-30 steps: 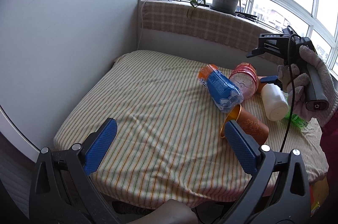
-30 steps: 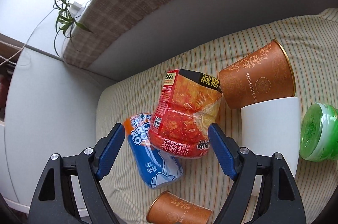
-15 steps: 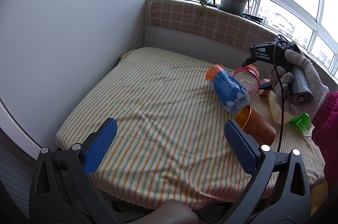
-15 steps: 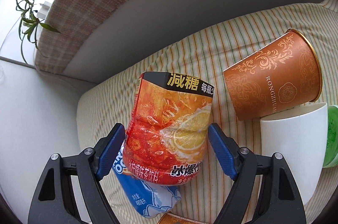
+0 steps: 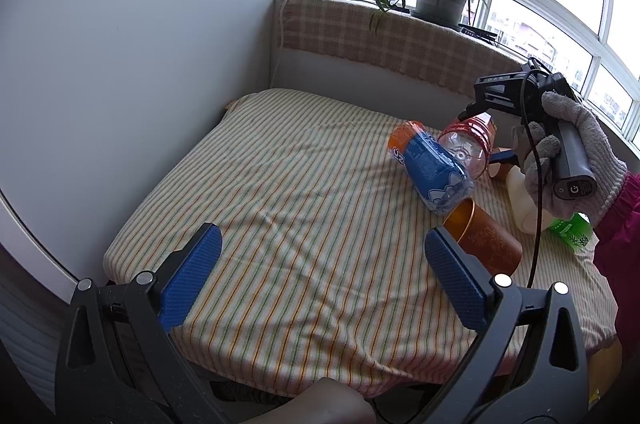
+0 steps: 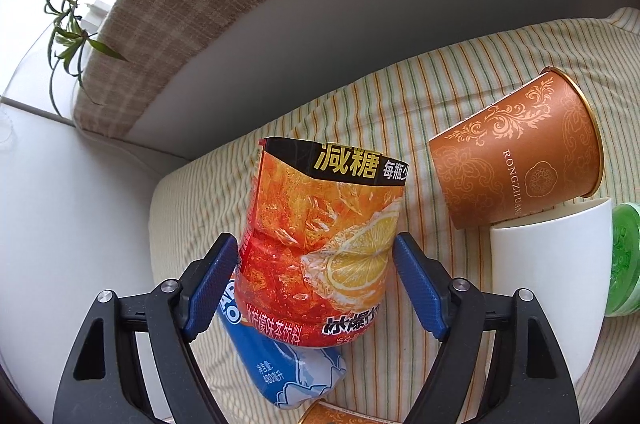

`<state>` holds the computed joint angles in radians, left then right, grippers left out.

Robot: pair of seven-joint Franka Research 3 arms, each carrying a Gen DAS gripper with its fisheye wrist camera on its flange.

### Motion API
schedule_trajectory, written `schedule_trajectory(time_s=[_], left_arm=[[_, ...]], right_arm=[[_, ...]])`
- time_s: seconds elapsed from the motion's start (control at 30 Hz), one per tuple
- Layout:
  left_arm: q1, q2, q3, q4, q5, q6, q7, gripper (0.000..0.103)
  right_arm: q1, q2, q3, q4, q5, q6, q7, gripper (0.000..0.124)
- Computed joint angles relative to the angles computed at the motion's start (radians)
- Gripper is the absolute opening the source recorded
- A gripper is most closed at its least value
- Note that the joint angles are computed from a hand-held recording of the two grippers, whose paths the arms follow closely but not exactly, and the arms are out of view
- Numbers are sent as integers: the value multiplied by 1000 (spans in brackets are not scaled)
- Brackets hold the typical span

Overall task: Flip cup upright
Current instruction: 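Lift the red bottle with the right tool and carry it toward the left tool, then close the left tool on the red bottle while the right tool opens and releases it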

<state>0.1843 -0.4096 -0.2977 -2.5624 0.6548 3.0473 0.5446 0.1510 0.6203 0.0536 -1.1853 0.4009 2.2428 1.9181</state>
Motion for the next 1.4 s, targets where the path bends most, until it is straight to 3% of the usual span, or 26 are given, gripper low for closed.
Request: schedule_trajectory(time_s=[0.3, 0.73, 0.9, 1.0, 1.17, 1.23, 1.3, 1.4], left_arm=[[6, -3, -13, 2, 16, 2, -14, 103], [-8, 6, -17, 8, 16, 12, -24, 103], [-76, 28, 22, 13, -21, 7, 37, 103], [-89, 40, 17, 23, -24, 4, 63, 103], [-241, 84, 126, 33, -153, 11, 213, 103], [-263, 100, 134, 38, -196, 16, 249, 102], [-256, 114, 115, 46, -205, 12, 265, 97], [-317, 149, 145, 65, -270, -4, 347, 88]], right_arm=[[-6, -54, 7, -77, 15, 67, -81, 79], [-42, -295, 22, -365, 142, 191, -304, 79], [-60, -413, 12, -488, 234, 183, -443, 79], [-68, -494, -9, -578, 280, 166, -524, 79], [-67, -612, -52, -718, 295, 124, -606, 79], [-67, -652, -67, -774, 288, 108, -625, 79], [-69, -686, -82, -828, 282, 89, -629, 79], [-78, -721, -104, -893, 295, 56, -633, 79]])
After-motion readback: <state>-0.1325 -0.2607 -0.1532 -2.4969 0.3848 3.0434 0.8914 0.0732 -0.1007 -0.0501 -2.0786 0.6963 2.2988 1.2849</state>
